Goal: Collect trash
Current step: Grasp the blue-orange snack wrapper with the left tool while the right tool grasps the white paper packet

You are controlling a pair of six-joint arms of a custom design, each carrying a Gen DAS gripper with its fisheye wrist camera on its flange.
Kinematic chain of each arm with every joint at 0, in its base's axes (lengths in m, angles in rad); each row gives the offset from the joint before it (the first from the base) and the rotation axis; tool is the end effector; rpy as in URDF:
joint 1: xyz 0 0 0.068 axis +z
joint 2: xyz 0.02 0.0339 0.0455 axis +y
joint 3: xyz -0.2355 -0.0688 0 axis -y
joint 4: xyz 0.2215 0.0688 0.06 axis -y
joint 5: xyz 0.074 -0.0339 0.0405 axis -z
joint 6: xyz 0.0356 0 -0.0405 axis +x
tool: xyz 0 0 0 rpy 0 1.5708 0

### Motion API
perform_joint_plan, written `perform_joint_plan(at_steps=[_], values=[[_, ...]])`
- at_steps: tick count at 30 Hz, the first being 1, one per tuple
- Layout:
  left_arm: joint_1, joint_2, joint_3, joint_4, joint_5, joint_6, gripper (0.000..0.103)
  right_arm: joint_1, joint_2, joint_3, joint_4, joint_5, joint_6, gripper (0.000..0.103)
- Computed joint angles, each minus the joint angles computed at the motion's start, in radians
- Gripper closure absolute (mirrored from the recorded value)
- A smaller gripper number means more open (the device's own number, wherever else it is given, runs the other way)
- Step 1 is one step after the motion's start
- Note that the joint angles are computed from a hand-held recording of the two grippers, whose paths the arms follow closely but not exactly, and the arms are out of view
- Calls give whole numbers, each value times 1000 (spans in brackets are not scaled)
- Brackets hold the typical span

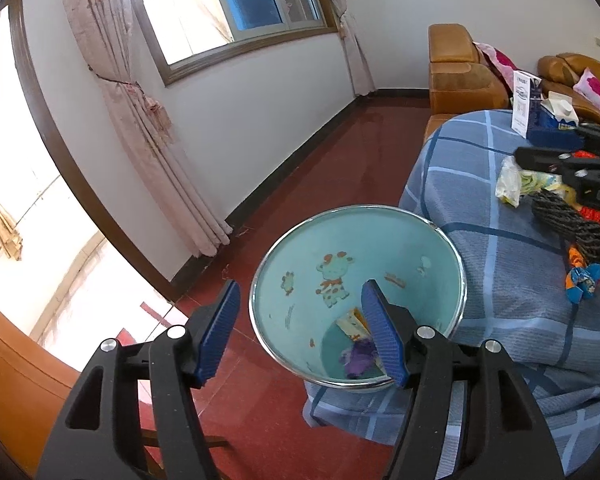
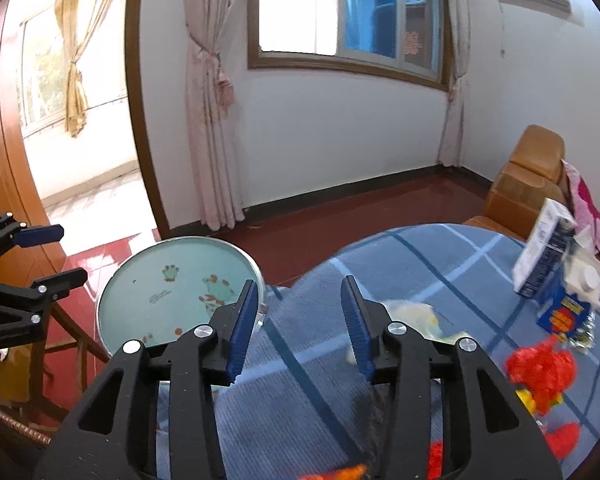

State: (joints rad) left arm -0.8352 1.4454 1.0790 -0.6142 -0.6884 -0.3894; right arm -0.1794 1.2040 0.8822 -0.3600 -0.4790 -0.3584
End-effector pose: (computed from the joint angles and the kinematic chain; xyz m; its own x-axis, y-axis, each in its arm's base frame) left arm 0.2015 -0.1890 0.2395 -0.6431 0.2736 -0.7152 0.0986 0.9558 0.2770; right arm 0.2456 -0.0279 0.2537 -0.5127 -0.2234 -0.8290 -0.3990 0.9170 -0.0004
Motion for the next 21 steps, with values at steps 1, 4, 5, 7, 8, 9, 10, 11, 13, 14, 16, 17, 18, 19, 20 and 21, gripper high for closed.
perform_joint_plan(at_steps=[1, 4, 5, 7, 8, 9, 10, 11, 13, 14, 16, 17, 18, 19, 20, 21], values=[[-4, 2, 0, 1, 2, -3, 40, -32, -18, -4, -16, -19, -9, 58], [-27, 31, 9, 6, 7, -11, 36, -157, -63, -8, -67, -82, -36, 54], [-37, 44, 16, 6, 12, -14, 36, -225, -74, -4, -97, -120, -60, 52], [-62, 81, 37, 8, 24, -20, 36, -330, -86, -5, -127, -161, -100, 51], [-77, 101, 50, 9, 27, -23, 36, -383, -85, -2, -143, -183, -119, 50], [-97, 125, 68, 9, 30, -24, 36, -458, -73, 3, -165, -210, -151, 50], [-112, 140, 79, 9, 31, -28, 36, -508, -66, 4, -176, -220, -175, 50], [-128, 158, 94, 9, 33, -30, 36, -557, -62, -2, -179, -226, -201, 49], [-166, 203, 134, 11, 33, -33, 36, -667, -44, -12, -190, -244, -264, 48], [-184, 227, 155, 14, 35, -34, 36, -726, -26, -13, -203, -256, -304, 48], [-219, 280, 211, 16, 44, -32, 36, -797, -16, -24, -210, -267, -345, 46], [-234, 303, 235, 18, 48, -33, 36, -837, -3, -29, -209, -278, -369, 45], [-248, 327, 261, 19, 54, -33, 36, -890, 18, -30, -211, -289, -394, 45], [-266, 361, 300, 16, 64, -30, 36, -922, 38, -28, -207, -298, -407, 45], [-281, 390, 334, 16, 73, -28, 36, -950, 55, -27, -206, -306, -420, 45], [-291, 406, 353, 15, 76, -28, 36, -990, 84, -17, -211, -319, -441, 45]])
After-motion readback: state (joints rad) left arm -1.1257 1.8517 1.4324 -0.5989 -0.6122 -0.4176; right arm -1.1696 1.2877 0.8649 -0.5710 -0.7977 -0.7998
